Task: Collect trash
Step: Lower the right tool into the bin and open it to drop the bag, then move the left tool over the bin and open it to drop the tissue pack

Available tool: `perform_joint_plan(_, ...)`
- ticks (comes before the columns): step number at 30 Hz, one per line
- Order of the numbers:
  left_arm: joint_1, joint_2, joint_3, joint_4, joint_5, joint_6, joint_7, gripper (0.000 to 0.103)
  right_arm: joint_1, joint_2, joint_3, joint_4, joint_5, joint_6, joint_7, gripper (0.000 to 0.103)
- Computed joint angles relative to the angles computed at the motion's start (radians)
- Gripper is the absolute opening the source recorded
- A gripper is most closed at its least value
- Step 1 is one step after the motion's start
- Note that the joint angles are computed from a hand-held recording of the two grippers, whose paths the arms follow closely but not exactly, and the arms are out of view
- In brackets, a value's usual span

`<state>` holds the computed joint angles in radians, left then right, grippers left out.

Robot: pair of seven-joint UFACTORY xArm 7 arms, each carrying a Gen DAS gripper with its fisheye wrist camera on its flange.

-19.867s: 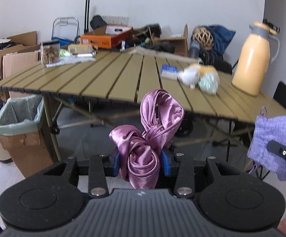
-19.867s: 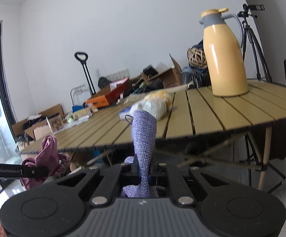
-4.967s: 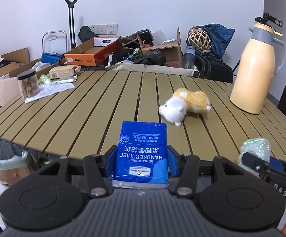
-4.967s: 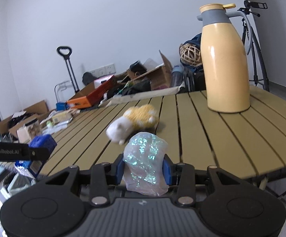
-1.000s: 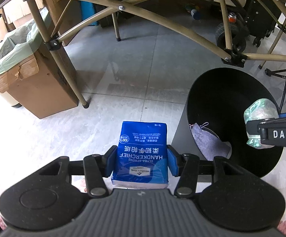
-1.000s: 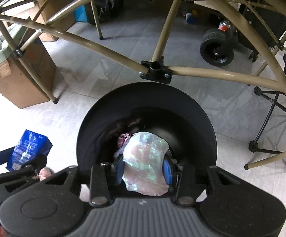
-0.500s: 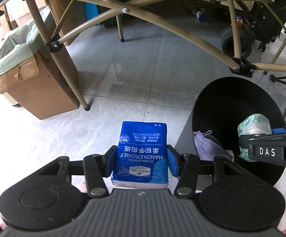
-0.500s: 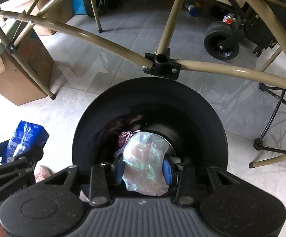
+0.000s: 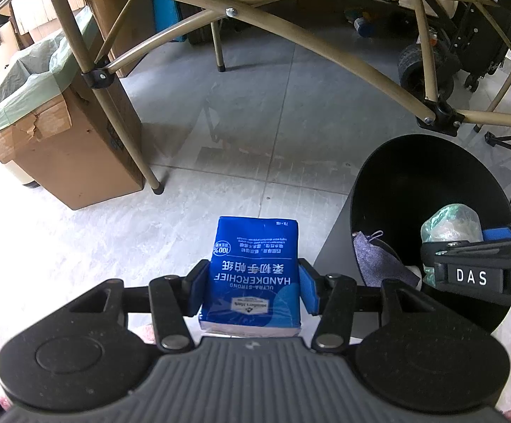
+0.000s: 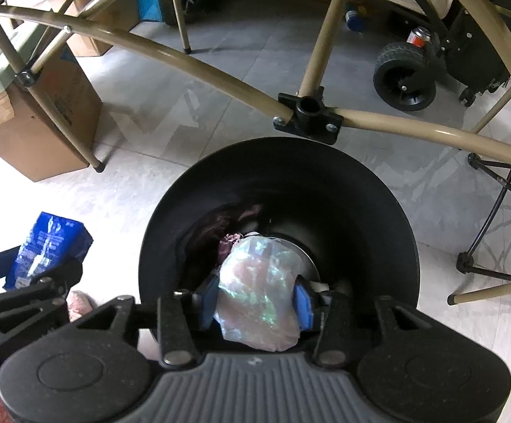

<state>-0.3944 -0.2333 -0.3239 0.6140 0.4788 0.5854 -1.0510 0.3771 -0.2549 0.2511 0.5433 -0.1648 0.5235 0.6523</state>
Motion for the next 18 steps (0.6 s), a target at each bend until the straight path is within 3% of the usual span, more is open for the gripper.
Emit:
perform_joint_plan(2, -0.001, -0.001, 0.000, 0.000, -0.001, 0.001, -0.001, 0.052, -0.002, 0.002, 0.000, 0.003, -0.001, 0.009, 0.005, 0.065)
perform_joint_plan(4, -0.001, -0.001, 0.000, 0.000, -0.003, 0.001, 0.000, 0.052, -0.003, 0.008, -0.001, 0.009, -0.003, 0.018, 0.008, 0.088)
perform_joint_plan(8, 0.000, -0.004, 0.001, -0.001, -0.004, 0.003, 0.001, 0.052, -0.013, 0.009, 0.014, 0.018, -0.048, 0.044, 0.036, 0.094)
perform_joint_plan(10, 0.000, -0.003, 0.002, -0.001, -0.007, 0.003, 0.003, 0.052, -0.012, 0.013, 0.014, 0.022, -0.061, 0.057, 0.040, 0.103)
perform_joint_plan(18, 0.000, -0.003, 0.005, -0.002, -0.015, 0.000, 0.013, 0.052, -0.001, 0.011, 0.003, 0.022, -0.047, 0.063, 0.018, 0.103)
